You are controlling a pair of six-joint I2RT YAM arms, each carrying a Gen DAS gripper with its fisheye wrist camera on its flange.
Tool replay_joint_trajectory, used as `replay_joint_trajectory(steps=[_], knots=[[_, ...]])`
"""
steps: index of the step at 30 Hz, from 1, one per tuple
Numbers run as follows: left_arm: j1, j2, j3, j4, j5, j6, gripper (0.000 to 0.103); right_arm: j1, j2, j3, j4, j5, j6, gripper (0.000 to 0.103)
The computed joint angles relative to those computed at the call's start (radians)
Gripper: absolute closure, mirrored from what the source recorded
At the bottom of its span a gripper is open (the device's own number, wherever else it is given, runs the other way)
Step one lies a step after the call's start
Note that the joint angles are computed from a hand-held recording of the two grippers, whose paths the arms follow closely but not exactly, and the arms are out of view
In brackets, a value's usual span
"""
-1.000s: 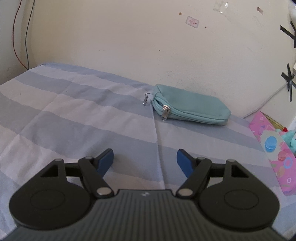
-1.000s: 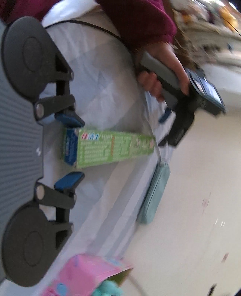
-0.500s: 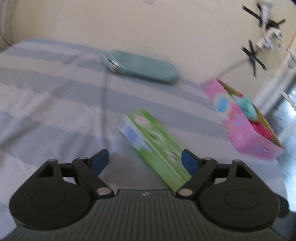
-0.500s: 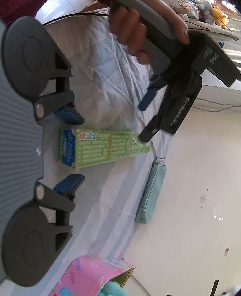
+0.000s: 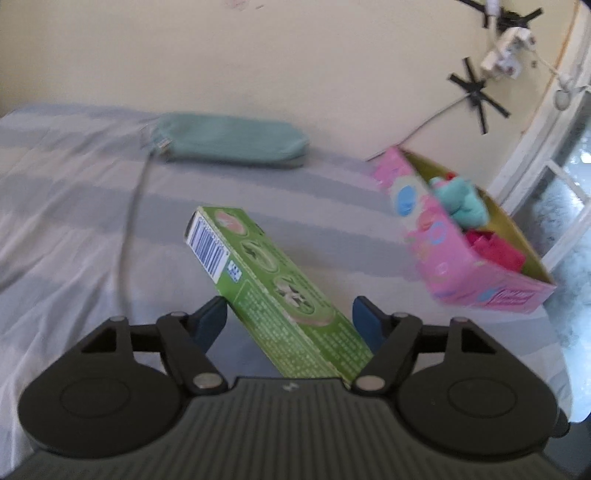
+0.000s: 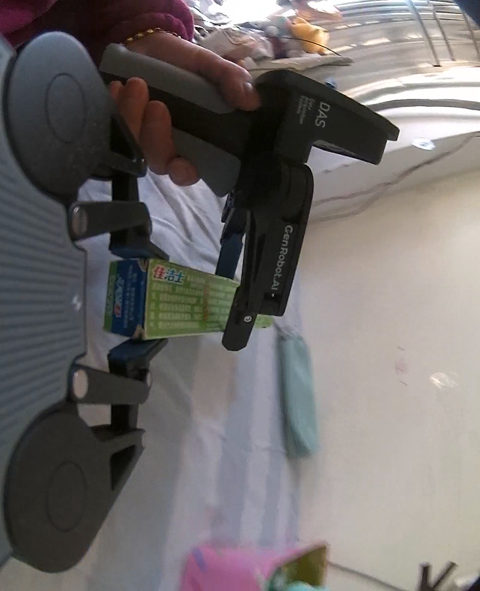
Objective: Organize objects
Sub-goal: 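Carry the green box over the pink tin with the right gripper, then open the right gripper to drop the green box, move toward the pencil case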
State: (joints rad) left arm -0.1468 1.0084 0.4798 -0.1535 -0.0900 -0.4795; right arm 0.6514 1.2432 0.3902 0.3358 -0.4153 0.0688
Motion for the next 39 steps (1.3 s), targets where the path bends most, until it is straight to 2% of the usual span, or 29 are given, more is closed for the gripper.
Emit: replay_joint_trajectory(steps=[6,10,14,17,21,22,24,25,27,28,33,39], knots=[[-0.185,0.234,0.259,0.045,-0.101,0.070,0.028,-0.160,-0.137,-0.054,0.069,0.046,-0.033,0.063],[-0.285,0.478,0.504,0.086,-0.133,0.151,0.028,-0.345,-0.146,-0.040,0.113,0.023,-0.056,0.062],[-0.330,0.711,0.749,0.095,-0.089,0.168,0.028,-0.535,0.000,0.007,0.236,-0.042,-0.058,0.062],[-0.356,0.902,0.963,0.064,-0.052,0.160,0.028,-0.638,0.095,0.066,0.268,-0.049,-0.071,0.062],[-0.376,1.131,1.247,-0.023,-0.026,0.172,0.028,-0.697,0.310,0.201,0.315,-0.015,-0.083,0.062],[-0.379,1.180,1.309,-0.047,-0.026,0.177,0.028,-0.709,0.322,0.218,0.299,-0.008,-0.089,0.063],[-0.390,1.253,1.392,-0.062,-0.070,0.198,0.026,-0.703,0.430,0.306,0.292,0.032,-0.082,0.060],[-0.395,1.266,1.399,-0.049,-0.097,0.212,0.026,-0.700,0.470,0.342,0.283,0.056,-0.067,0.060],[-0.391,1.290,1.427,-0.072,-0.115,0.205,0.026,-0.696,0.521,0.383,0.281,0.084,-0.042,0.040],[-0.386,1.281,1.410,-0.068,-0.105,0.200,0.026,-0.700,0.533,0.380,0.302,0.081,-0.032,0.038],[-0.389,1.150,1.205,0.029,-0.171,0.251,0.026,-0.707,0.526,0.339,0.368,0.067,-0.022,0.038],[-0.420,0.934,0.901,0.117,-0.267,0.281,0.026,-0.694,0.395,0.213,0.391,0.083,0.004,0.036]])
